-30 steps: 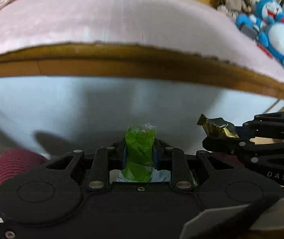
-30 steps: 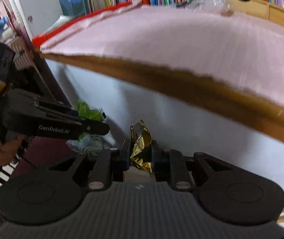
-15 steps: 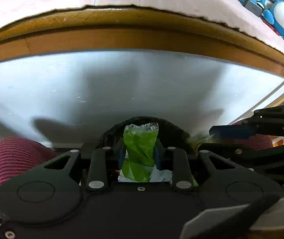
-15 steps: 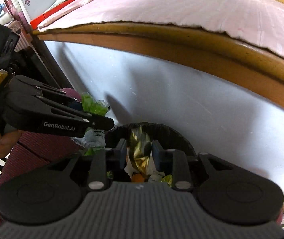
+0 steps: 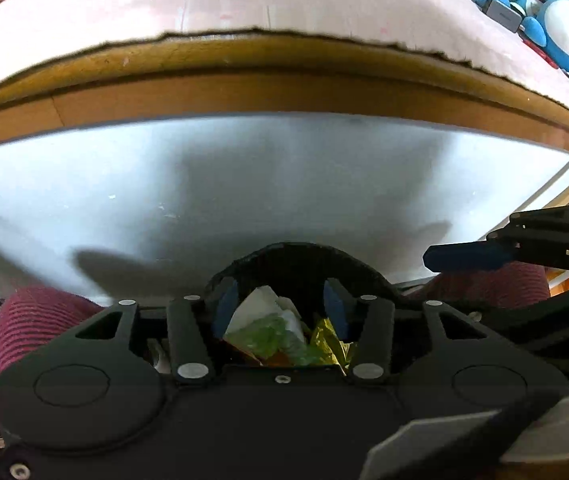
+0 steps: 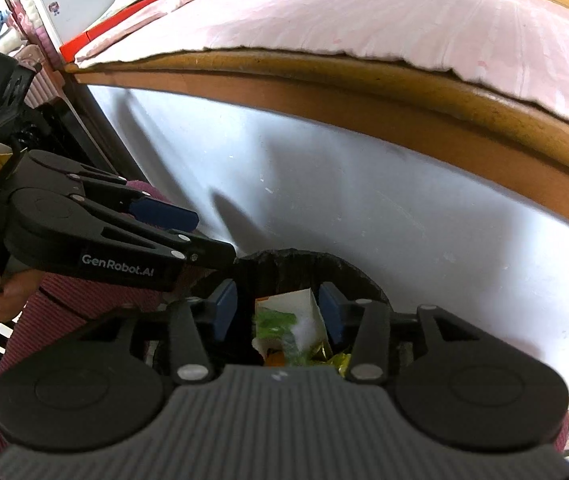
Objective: Collect trash
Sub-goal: 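Open both tools inside the bin to drop the wrappers, then raise both empty tools toward the clear plastic bag on the bed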
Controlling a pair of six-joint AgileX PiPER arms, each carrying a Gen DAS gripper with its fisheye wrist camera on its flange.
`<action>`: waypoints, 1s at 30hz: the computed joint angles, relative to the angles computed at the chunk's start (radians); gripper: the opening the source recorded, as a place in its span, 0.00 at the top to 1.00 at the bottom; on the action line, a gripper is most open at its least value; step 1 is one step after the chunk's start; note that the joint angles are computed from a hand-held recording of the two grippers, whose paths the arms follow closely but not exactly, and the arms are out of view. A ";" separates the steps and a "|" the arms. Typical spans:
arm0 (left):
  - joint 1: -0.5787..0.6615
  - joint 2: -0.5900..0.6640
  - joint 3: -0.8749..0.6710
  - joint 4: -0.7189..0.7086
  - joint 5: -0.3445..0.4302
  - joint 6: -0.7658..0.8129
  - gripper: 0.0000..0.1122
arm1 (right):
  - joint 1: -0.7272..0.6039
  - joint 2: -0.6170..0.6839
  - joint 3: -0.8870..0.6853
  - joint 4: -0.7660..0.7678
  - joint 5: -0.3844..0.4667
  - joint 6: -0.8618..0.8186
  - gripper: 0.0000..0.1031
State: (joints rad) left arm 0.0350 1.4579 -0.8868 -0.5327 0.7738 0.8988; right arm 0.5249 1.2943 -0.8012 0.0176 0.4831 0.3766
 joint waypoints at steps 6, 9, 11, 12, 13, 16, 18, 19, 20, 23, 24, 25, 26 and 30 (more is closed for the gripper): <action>0.016 -0.036 -0.028 -0.027 0.019 0.025 0.54 | -0.026 -0.033 -0.015 -0.010 0.003 -0.003 0.35; 0.026 -0.046 -0.061 -0.044 0.039 0.034 0.53 | -0.041 -0.052 -0.029 -0.027 0.004 0.000 0.34; 0.033 -0.051 -0.094 -0.056 0.058 0.034 0.53 | -0.052 -0.063 -0.041 -0.037 0.006 -0.002 0.32; 0.038 -0.060 -0.101 -0.065 0.066 0.037 0.53 | -0.059 -0.070 -0.048 -0.045 0.006 -0.005 0.31; 0.046 -0.065 -0.118 -0.080 0.079 0.044 0.52 | -0.068 -0.076 -0.054 -0.047 0.008 -0.014 0.30; 0.068 -0.066 -0.182 -0.132 0.106 0.059 0.48 | -0.097 -0.092 -0.082 -0.061 0.011 -0.030 0.27; 0.082 -0.056 -0.227 -0.167 0.110 0.063 0.46 | -0.127 -0.097 -0.104 -0.068 0.007 -0.042 0.25; 0.080 -0.053 -0.243 -0.176 0.104 0.056 0.44 | -0.139 -0.097 -0.117 -0.090 0.003 -0.030 0.25; 0.078 -0.045 -0.268 -0.189 0.094 0.050 0.44 | -0.152 -0.099 -0.126 -0.115 -0.001 -0.014 0.24; 0.054 -0.008 -0.343 -0.204 0.059 0.018 0.37 | -0.185 -0.095 -0.159 -0.196 -0.022 0.048 0.21; 0.048 0.008 -0.368 -0.214 0.052 0.016 0.33 | -0.200 -0.088 -0.175 -0.215 -0.032 0.059 0.20; 0.041 0.031 -0.401 -0.228 0.044 0.015 0.31 | -0.214 -0.078 -0.192 -0.228 -0.038 0.063 0.19; 0.031 0.052 -0.432 -0.233 0.035 0.009 0.30 | -0.226 -0.065 -0.211 -0.249 -0.043 0.075 0.18; -0.019 0.169 -0.601 -0.213 0.003 -0.047 0.26 | -0.304 0.002 -0.309 -0.238 -0.058 0.057 0.17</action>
State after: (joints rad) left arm 0.0164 1.6271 -1.4882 -0.7461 0.7771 0.8516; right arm 0.2213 1.2960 -1.1102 -0.2208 0.4250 0.4332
